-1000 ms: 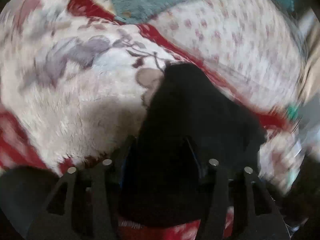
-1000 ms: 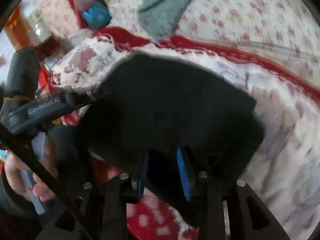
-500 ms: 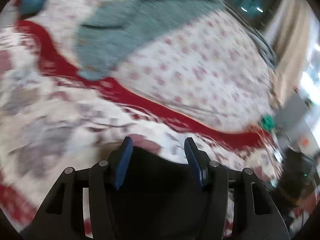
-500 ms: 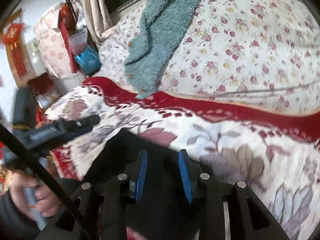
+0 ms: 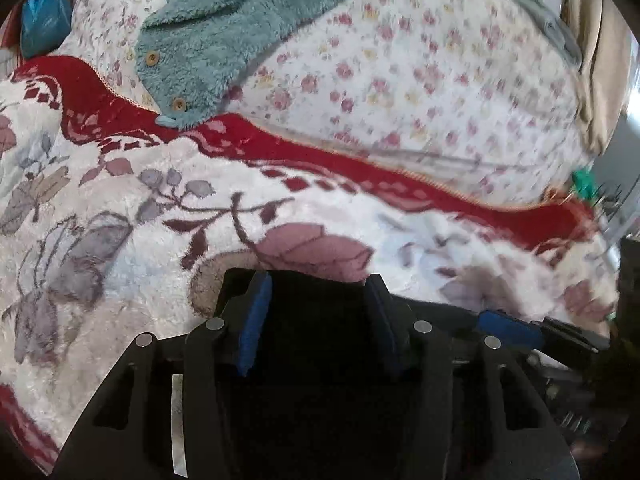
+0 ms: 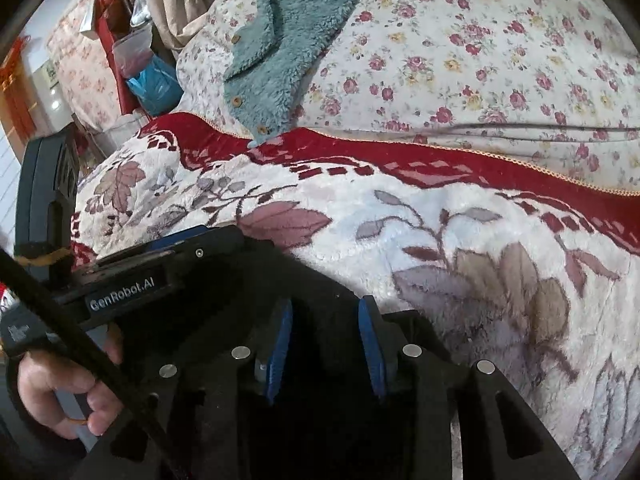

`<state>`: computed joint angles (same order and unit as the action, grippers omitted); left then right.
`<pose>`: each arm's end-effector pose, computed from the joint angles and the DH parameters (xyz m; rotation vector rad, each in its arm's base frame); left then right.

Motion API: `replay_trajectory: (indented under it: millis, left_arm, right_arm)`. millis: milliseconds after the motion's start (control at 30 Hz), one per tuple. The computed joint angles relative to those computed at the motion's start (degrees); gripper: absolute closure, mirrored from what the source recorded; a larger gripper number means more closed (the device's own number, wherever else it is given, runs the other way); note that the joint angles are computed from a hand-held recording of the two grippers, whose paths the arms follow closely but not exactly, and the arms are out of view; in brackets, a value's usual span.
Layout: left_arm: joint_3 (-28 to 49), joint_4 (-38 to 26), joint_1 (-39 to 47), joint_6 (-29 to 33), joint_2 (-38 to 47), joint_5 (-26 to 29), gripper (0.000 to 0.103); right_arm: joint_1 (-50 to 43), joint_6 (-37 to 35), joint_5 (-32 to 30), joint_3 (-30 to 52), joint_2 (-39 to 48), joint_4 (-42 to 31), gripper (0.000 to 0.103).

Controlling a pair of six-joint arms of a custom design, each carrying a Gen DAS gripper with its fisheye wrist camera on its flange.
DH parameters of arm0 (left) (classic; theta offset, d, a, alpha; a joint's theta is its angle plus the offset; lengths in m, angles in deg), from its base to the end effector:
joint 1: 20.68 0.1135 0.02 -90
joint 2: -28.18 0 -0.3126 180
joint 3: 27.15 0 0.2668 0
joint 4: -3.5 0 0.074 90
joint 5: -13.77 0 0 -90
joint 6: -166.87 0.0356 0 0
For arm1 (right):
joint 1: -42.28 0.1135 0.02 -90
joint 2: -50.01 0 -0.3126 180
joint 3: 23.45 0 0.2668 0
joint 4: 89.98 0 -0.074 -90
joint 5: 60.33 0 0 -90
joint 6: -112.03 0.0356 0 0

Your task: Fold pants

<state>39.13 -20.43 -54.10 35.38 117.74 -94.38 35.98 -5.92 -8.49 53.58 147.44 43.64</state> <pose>0.2865 -0.1758 0.2415 -0.3125 2.3369 -0.2623 0.3510 -0.0166 0.2367 -0.6407 2.4096 0.6717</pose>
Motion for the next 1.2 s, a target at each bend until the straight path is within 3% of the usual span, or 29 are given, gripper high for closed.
replay_trajectory:
  millis: [67,133,200,233,300,400,500,533,600,667,800,833,900,1067,1200]
  left_arm:
    - [-2.73,1.63,0.55,-2.9,-4.86,1.69,0.054]
    - [-6.2,1.69,1.55,-5.9,-10.58,3.51,0.052]
    - [-8.66,-0.13,4.3,-8.99,-14.08,7.8,0.043]
    - [-10.04,-0.69,6.95,-11.12,-14.85,12.23,0.043]
    - [-11.99,-0.98,11.69,-14.65,-14.59,20.6,0.043]
    - [-15.93,3.96,16.1,-18.94,-14.13,29.59,0.043]
    - [-15.4,5.33,15.57,-18.16,-13.36,31.99,0.037]
    - [-14.78,4.86,15.19,-17.54,-13.03,32.24,0.037]
    - [-13.36,4.29,13.4,-16.1,-12.0,31.48,0.036]
    - [-12.34,3.96,13.06,-14.45,-10.59,32.65,0.036]
    - [-7.71,-0.68,9.92,-9.23,-7.09,29.64,0.036]
    - [-7.42,-1.05,9.65,-8.63,-6.75,28.65,0.038]
    - [-7.64,-1.08,8.84,-9.01,-6.79,26.17,0.047]
    - [-9.15,0.2,9.07,-9.61,-8.03,25.23,0.065]
    - [-5.29,-3.94,3.81,-5.98,-9.0,16.35,0.069]
  right_arm:
    - [-5.36,3.62,-7.91,2.84,-0.71,-5.71,0.07]
    - [-10.56,3.73,-15.57,4.89,-0.32,-12.1,0.061]
    - [-15.89,1.41,-21.8,7.13,2.32,-20.97,0.031]
    - [-17.66,0.59,-22.73,7.3,3.69,-23.87,0.027]
    - [-19.39,-0.78,-21.88,7.11,6.82,-27.92,0.027]
    - [-19.21,-1.8,-20.9,6.53,11.8,-30.39,0.027]
    - [-18.54,-0.56,-22.17,5.0,12.58,-27.6,0.026]
    - [-18.12,-1.9,-22.58,5.65,12.86,-28.95,0.026]
    - [-16.79,-12.14,-23.49,9.61,16.57,-40.38,0.027]
    - [-15.61,-12.73,-21.75,9.03,15.55,-39.88,0.027]
    - [-14.36,-14.33,-21.93,10.07,16.38,-41.89,0.028]
    - [-14.06,-13.73,-21.34,9.62,15.69,-40.69,0.033]
    - [-13.29,-8.56,-19.88,8.68,14.61,-35.11,0.052]
    - [-13.54,-11.33,-18.79,8.35,14.15,-33.89,0.069]
    - [-14.35,-12.68,-18.62,6.54,10.03,-31.03,0.075]
